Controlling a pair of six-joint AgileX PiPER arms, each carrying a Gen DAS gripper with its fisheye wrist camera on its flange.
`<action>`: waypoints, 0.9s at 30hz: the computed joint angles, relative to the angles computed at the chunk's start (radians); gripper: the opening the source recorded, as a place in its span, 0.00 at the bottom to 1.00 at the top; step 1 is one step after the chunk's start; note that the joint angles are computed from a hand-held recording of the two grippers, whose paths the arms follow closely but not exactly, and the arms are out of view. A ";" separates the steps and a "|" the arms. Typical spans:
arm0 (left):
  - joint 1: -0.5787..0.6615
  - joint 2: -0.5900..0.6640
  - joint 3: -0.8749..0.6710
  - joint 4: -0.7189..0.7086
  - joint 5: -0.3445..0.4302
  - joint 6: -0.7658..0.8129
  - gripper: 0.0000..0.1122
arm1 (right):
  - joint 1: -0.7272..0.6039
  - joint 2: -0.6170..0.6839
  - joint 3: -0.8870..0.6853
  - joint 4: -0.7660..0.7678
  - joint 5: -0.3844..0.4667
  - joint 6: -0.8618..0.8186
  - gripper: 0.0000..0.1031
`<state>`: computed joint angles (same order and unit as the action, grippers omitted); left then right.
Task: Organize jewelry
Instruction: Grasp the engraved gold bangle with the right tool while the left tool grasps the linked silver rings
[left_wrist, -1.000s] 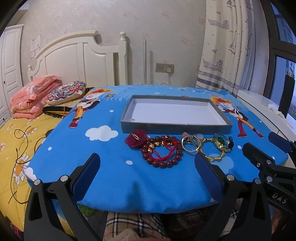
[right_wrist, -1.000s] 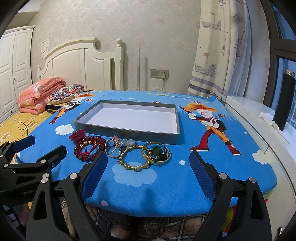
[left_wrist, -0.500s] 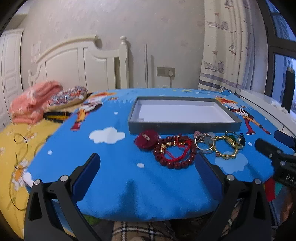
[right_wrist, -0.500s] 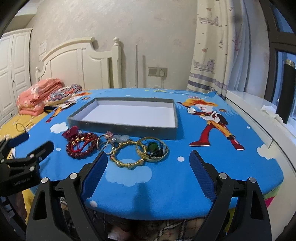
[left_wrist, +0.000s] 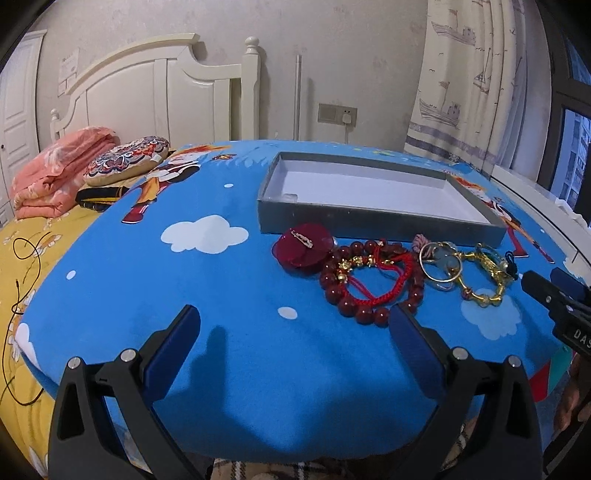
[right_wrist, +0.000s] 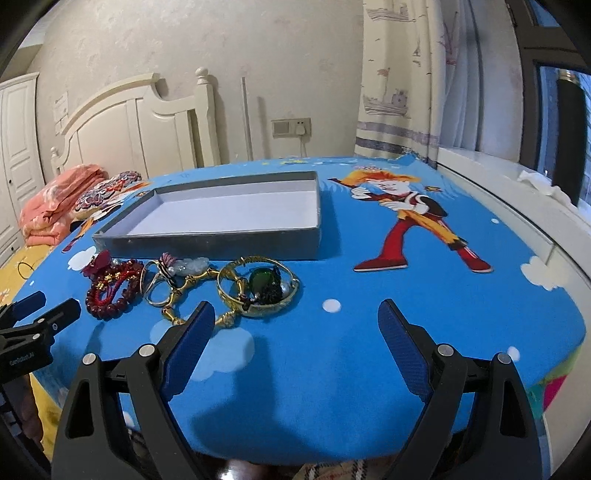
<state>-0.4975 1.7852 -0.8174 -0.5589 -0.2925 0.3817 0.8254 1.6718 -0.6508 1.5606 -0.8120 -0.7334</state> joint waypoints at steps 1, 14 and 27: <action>0.002 -0.001 0.001 0.019 0.000 -0.014 0.88 | -0.010 0.003 -0.006 -0.007 0.008 -0.001 0.82; -0.061 0.052 -0.102 -0.119 0.040 0.169 0.86 | -0.130 0.095 -0.132 -0.003 0.179 -0.141 0.64; -0.204 0.139 -0.268 -0.425 0.011 0.549 0.76 | -0.134 0.027 -0.032 -0.114 0.144 -0.038 0.55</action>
